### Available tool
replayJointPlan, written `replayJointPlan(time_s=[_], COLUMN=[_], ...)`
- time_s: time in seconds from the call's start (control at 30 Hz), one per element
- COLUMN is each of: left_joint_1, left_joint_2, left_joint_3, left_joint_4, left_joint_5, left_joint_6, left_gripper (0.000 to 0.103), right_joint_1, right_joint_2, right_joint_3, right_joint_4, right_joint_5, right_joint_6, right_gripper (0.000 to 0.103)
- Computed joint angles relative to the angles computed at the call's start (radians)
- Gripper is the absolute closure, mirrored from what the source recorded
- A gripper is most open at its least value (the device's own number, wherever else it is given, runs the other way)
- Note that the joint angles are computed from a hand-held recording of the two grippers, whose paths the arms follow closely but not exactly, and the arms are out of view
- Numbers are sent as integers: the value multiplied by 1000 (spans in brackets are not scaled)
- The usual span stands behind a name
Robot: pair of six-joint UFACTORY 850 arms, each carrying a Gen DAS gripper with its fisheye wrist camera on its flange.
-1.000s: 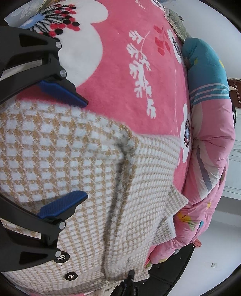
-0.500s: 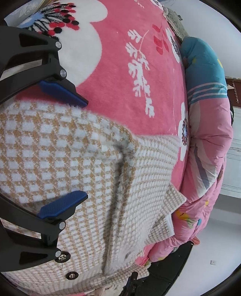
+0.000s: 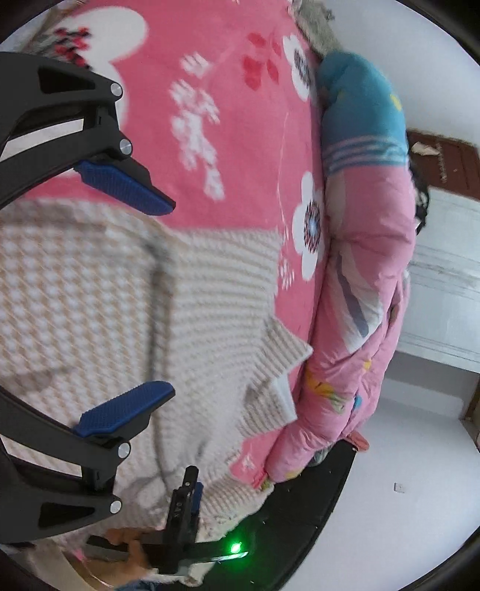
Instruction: Fold large clothes
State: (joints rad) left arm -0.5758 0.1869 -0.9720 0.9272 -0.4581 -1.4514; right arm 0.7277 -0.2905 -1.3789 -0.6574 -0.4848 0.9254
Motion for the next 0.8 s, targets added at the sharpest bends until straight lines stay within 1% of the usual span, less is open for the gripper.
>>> replayJointPlan(time_s=[0.07,0.1,0.13,0.17,0.2,0.23,0.27,0.3,0.33,0.37,0.4,0.5,0.57,0.6,0.67,0.73,0.77,0.8], left_joint_1=[41,53,64,74,84,87,93,97,95,84,78,79,74,73,72,72,74,76], left_joint_2=[-61,-92,-125,-159,-211,-248,-281,-323,-331,-325,-322,-303,-294,-291,-285,-275,-269,-268], left_joint_3=[-60,-87,-114,-141,-178,-205,-232,-256,-257,-252,-251,-224,-211,-207,-197,-184,-177,-174], left_joint_4=[-115,-155,-193,-223,-265,-289,-339,-375,-368,-320,-304,-303,-283,-277,-271,-263,-260,-256], left_joint_5=[47,56,55,47,22,-19,-68,-117,-124,-130,-135,-108,-103,-104,-99,-85,-78,-71], left_joint_6=[129,178,227,266,318,345,395,428,421,383,372,354,332,327,319,306,301,297], left_gripper=[14,14,14,14,14,14,14,14,13,13,13,13,13,13,13,13,13,13], right_joint_1=[-16,-30,-39,-60,-65,-76,-89,-100,-106,-104,-100,-85,-64,-52,-32,-27,-25,-19], right_joint_2=[29,33,36,13,-7,-27,-46,-39,-37,-36,-35,-25,-41,-49,-101,-149,-180,-230], right_joint_3=[31,42,56,33,20,21,0,3,-12,-26,-39,-59,-96,-114,-176,-232,-266,-321], right_joint_4=[-2,18,51,98,134,197,251,314,336,316,283,252,279,284,339,451,482,470], right_joint_5=[37,68,76,65,34,22,37,48,25,-3,-23,-2,22,18,37,37,19,-39], right_joint_6=[29,16,-14,-78,-126,-200,-248,-293,-297,-265,-230,-204,-249,-264,-351,-464,-486,-480], right_gripper=[53,53,54,54,54,54,53,53,53,58,59,59,58,57,52,52,52,51])
